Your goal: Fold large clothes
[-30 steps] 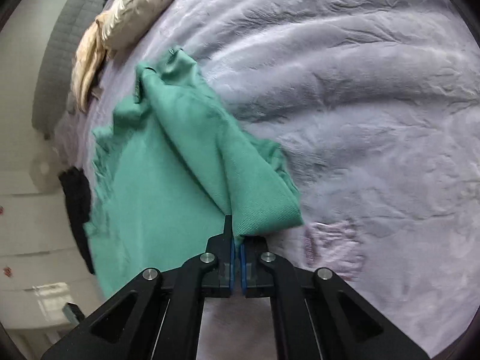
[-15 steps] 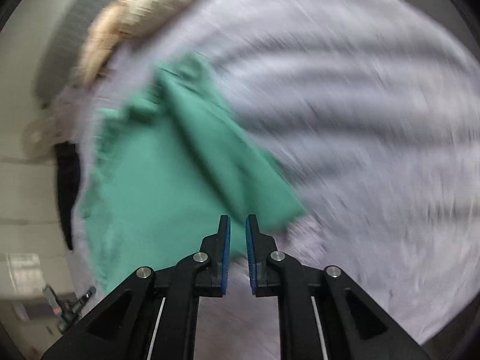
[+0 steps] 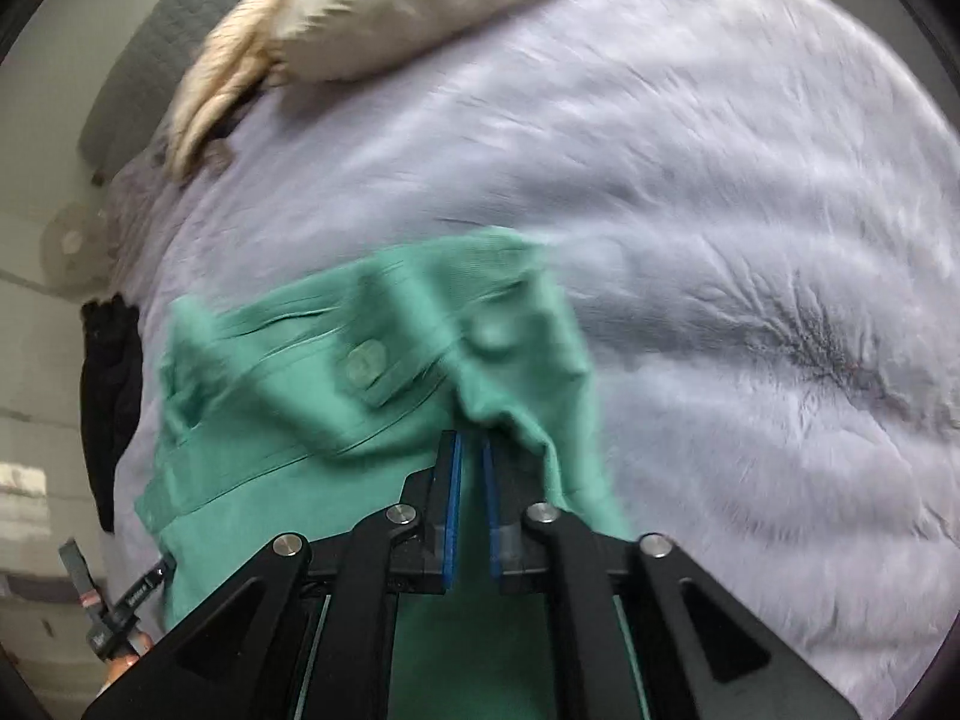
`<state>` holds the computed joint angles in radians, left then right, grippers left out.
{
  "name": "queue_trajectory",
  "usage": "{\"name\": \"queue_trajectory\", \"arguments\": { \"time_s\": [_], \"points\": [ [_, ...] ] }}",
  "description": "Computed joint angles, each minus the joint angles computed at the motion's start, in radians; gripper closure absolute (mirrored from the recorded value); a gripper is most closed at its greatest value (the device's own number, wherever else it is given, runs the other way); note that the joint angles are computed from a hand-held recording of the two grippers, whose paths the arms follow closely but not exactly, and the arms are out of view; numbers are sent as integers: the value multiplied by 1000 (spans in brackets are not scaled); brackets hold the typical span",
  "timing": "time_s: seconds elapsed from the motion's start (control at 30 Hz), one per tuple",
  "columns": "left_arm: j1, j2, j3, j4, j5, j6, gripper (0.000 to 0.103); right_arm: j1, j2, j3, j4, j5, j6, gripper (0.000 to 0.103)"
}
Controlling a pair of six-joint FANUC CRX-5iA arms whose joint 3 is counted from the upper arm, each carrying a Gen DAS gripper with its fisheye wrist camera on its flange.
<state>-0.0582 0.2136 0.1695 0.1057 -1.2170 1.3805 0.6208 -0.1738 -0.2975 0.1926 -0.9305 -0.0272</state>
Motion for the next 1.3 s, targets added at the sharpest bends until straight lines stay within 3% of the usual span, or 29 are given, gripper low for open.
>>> {"name": "queue_trajectory", "arguments": {
  "time_s": [0.07,0.2,0.33,0.43,0.6,0.7,0.8,0.97,1.07,1.17,1.3],
  "points": [
    [6,-1,15,-10,-17,-17,93,-4,-32,-37,4,45,-42,103],
    [-7,-13,73,-139,-64,10,93,26,-49,2,17,-58,-60,98],
    [58,-94,2,-30,-93,-66,93,103,-66,50,11,-137,-22,97],
    [66,-161,-73,-9,-102,-113,93,182,-52,80,-9,-175,12,97],
    [99,-216,-179,-71,-111,-89,93,287,-55,34,-75,-233,-59,98],
    [103,-215,-160,-151,-151,-58,93,320,-129,-51,-55,-189,-183,98],
    [144,-236,-172,-153,-184,-76,93,336,-132,-22,-52,-273,-198,98],
    [160,-300,-196,-148,-207,-101,93,360,-110,37,-80,-326,-189,96],
    [179,-353,-222,-134,-238,-132,93,377,-95,62,-91,-321,-208,82],
    [169,-372,-225,-129,-268,-128,93,393,-56,110,-91,-330,-204,50],
    [162,-422,-243,-107,-291,-117,93,418,-20,169,-89,-347,-181,47]
  ]
}}
